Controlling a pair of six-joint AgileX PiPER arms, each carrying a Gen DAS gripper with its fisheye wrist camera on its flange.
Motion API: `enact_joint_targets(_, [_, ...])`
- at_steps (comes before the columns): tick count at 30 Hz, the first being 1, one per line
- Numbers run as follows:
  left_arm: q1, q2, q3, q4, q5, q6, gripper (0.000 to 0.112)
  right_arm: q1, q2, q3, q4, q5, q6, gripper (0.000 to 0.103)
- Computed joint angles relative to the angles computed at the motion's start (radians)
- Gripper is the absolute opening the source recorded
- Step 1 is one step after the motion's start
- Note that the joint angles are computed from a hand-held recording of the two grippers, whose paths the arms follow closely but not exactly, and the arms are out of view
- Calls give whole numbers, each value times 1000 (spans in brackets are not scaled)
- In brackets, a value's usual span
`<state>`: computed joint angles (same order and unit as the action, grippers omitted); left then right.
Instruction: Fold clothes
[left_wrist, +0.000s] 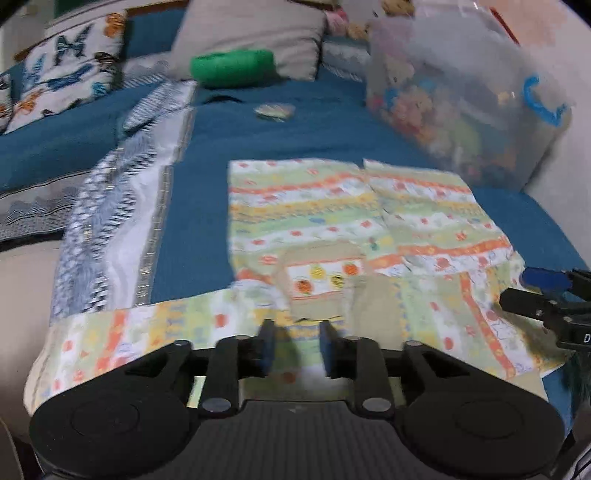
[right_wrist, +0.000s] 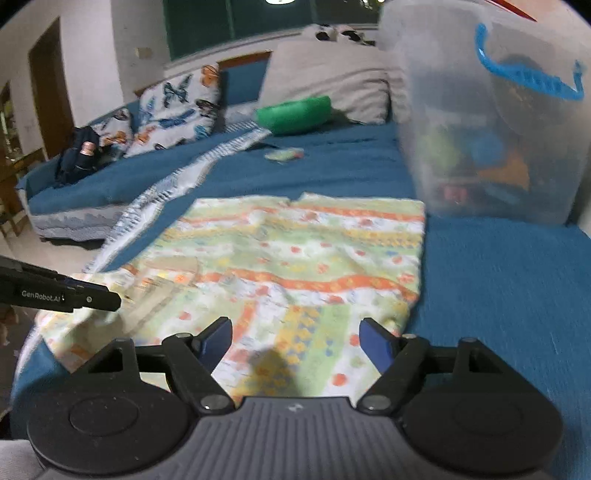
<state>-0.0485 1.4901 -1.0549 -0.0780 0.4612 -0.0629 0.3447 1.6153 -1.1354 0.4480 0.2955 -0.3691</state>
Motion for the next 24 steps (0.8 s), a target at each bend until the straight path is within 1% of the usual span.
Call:
enact_joint_targets(1, [15, -25, 28, 2, -13, -3, 41, 9, 10, -12, -44, 10, 36, 78])
enact_joint_targets(2, [29, -55, 63, 33, -30, -27, 44, 20, 22, -27, -107, 24, 94, 78])
enact_joint_targets(4, [63, -105, 121, 106, -53, -81, 45, 42, 50, -54, -252, 56, 230, 78])
enact_joint_targets(6, [136, -141, 166, 70, -58, -32, 47, 59, 52, -49, -326, 46, 294, 80])
enact_joint_targets(7, [179, -152, 179, 33, -56, 9, 47, 65, 49, -50, -341, 47, 308, 80])
enact_joint_targets(9, [270, -158, 199, 7, -55, 38, 47, 67, 35, -46, -300, 48, 275, 81])
enact_joint_targets(12, [418, -141, 218, -108, -59, 141, 47, 81, 10, -36, -308, 31, 282, 84])
enact_joint_targets(14, [517, -115, 230, -246, -66, 258, 47, 88, 2, -40, -294, 35, 276, 84])
enact_joint_targets(16, [582, -88, 236, -340, -76, 338, 47, 98, -3, -44, -298, 36, 283, 84])
enact_joint_targets(17, [611, -73, 238, -388, -79, 383, 45, 104, -5, -45, -302, 36, 286, 85])
enact_joint_targets(20, [684, -37, 249, -603, -68, 601, 45, 121, -10, -40, -310, 33, 294, 86])
enact_joint_targets(23, [704, -10, 251, -689, -68, 690, 45, 135, -14, -34, -325, 28, 302, 86])
enact_joint_targets(24, [714, 0, 248, -723, -58, 720, 46, 137, -15, -33, -328, 28, 304, 86])
